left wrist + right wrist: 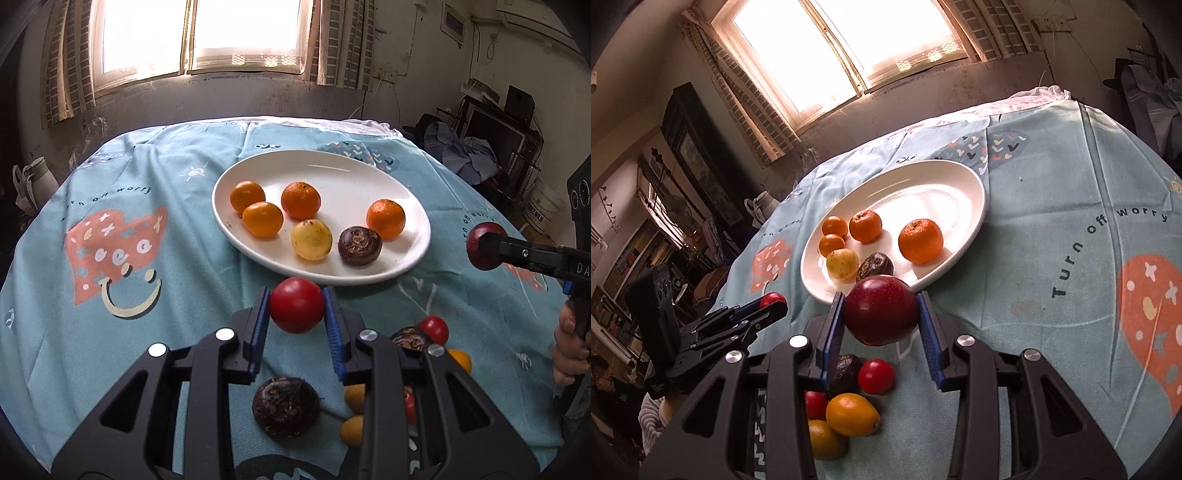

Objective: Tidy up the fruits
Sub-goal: 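Place the red tomato and red plum on the plate, opening both grippers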

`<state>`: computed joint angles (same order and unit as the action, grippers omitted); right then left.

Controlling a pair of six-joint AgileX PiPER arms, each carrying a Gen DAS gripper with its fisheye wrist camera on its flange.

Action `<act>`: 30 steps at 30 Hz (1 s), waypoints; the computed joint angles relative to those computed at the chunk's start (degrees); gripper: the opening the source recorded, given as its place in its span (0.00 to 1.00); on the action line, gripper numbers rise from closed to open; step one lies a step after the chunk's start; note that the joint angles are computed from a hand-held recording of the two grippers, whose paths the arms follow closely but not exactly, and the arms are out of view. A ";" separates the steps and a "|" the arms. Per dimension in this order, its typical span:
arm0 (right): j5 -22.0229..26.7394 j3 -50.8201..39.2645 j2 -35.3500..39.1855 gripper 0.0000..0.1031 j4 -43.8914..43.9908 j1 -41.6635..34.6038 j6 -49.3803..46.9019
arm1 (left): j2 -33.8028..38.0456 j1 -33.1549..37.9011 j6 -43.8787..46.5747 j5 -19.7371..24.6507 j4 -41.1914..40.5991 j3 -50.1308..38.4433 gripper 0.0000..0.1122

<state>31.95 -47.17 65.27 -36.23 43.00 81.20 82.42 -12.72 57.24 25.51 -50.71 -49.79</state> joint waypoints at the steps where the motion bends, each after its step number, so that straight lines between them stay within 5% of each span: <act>1: 0.51 -1.40 0.12 0.38 1.65 -1.40 -2.99 | 1.06 -0.47 -2.80 0.67 2.03 -2.37 0.26; 8: -0.82 -13.54 9.41 0.38 14.68 -13.48 -23.51 | 11.03 -8.52 -21.23 0.81 16.40 -18.86 0.26; 15: -7.12 -15.83 20.47 0.39 21.93 -20.68 -29.68 | 21.22 -13.80 -30.31 0.24 24.80 -26.63 0.27; 16: -7.28 -16.33 21.67 0.41 23.34 -21.27 -31.06 | 22.30 -13.49 -29.79 1.06 23.80 -27.59 0.29; 17: -7.14 -16.78 22.44 0.53 24.63 -21.59 -32.62 | 22.97 -12.99 -28.25 1.58 21.67 -27.99 0.41; 19: -8.23 -15.70 21.39 0.66 21.98 -21.19 -30.16 | 22.52 -12.74 -27.86 -0.10 20.88 -26.88 0.55; 26: -3.84 -12.63 10.32 0.66 5.38 -14.29 -15.29 | 12.64 -9.78 -20.00 -4.56 15.02 -16.21 0.59; 30: 0.18 -6.71 3.55 0.66 -3.84 -5.78 -4.70 | 3.20 -4.98 -7.62 -6.54 4.24 -3.82 0.60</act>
<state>32.13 -53.87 68.82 -40.07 37.22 76.49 85.63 -17.70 49.62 18.97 -46.47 -53.61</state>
